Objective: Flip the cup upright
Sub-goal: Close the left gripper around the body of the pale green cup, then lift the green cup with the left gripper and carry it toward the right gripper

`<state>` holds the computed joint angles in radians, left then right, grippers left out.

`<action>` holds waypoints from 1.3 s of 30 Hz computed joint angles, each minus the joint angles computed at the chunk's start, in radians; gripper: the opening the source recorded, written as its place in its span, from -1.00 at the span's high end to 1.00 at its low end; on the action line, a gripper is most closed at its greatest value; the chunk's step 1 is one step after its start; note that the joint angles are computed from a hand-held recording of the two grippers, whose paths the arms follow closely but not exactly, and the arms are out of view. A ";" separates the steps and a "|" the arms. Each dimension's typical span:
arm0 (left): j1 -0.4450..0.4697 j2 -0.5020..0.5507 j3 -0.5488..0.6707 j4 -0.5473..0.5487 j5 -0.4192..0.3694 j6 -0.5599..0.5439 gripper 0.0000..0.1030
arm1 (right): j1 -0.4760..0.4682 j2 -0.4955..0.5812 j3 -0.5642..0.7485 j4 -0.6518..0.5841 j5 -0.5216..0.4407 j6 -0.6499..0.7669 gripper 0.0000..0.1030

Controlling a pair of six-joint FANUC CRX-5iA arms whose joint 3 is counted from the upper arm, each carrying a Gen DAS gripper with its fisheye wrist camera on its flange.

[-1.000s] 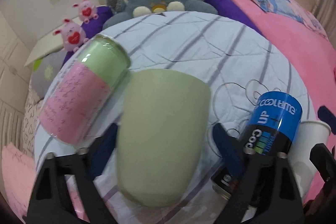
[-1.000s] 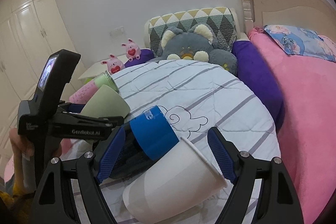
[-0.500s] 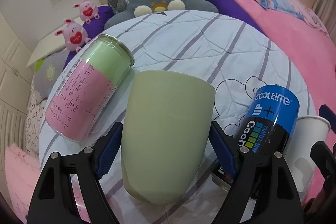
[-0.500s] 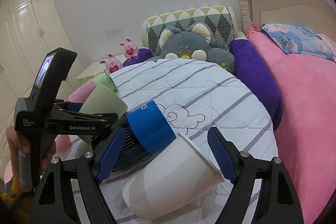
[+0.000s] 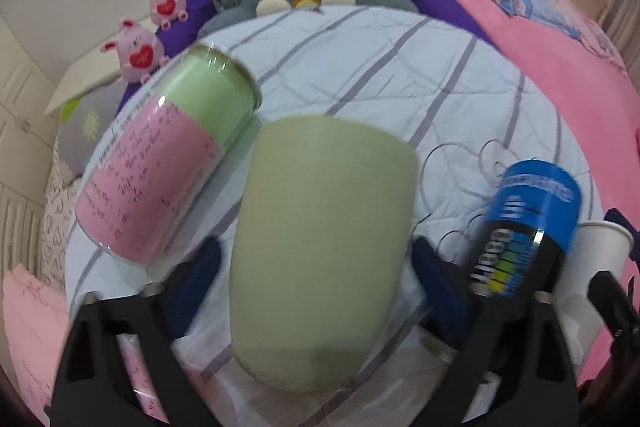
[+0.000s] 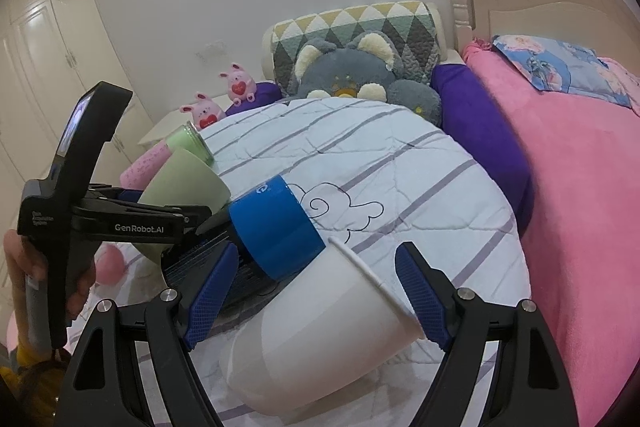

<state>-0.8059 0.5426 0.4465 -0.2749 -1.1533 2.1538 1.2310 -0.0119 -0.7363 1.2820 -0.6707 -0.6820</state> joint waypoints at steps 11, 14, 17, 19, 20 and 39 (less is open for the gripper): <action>0.009 -0.015 -0.025 0.034 0.028 -0.012 -0.58 | 0.015 0.010 0.020 -0.041 -0.018 0.037 -0.59; -0.002 -0.009 -0.003 0.011 -0.004 -0.015 -0.58 | 0.020 0.006 0.018 -0.035 -0.024 0.025 -0.59; -0.008 -0.010 0.007 0.000 -0.017 -0.006 -0.58 | 0.034 0.003 0.020 -0.039 -0.053 0.024 -0.59; -0.012 -0.018 0.006 -0.009 -0.025 0.004 -0.58 | 0.037 -0.002 0.019 -0.039 -0.059 0.026 -0.59; -0.014 -0.025 0.001 -0.015 -0.022 0.010 -0.58 | 0.041 -0.004 0.019 -0.039 -0.064 0.026 -0.59; -0.134 -0.205 -0.189 -0.084 -0.015 0.297 -0.58 | 0.220 -0.008 0.085 -0.189 -0.255 0.090 -0.59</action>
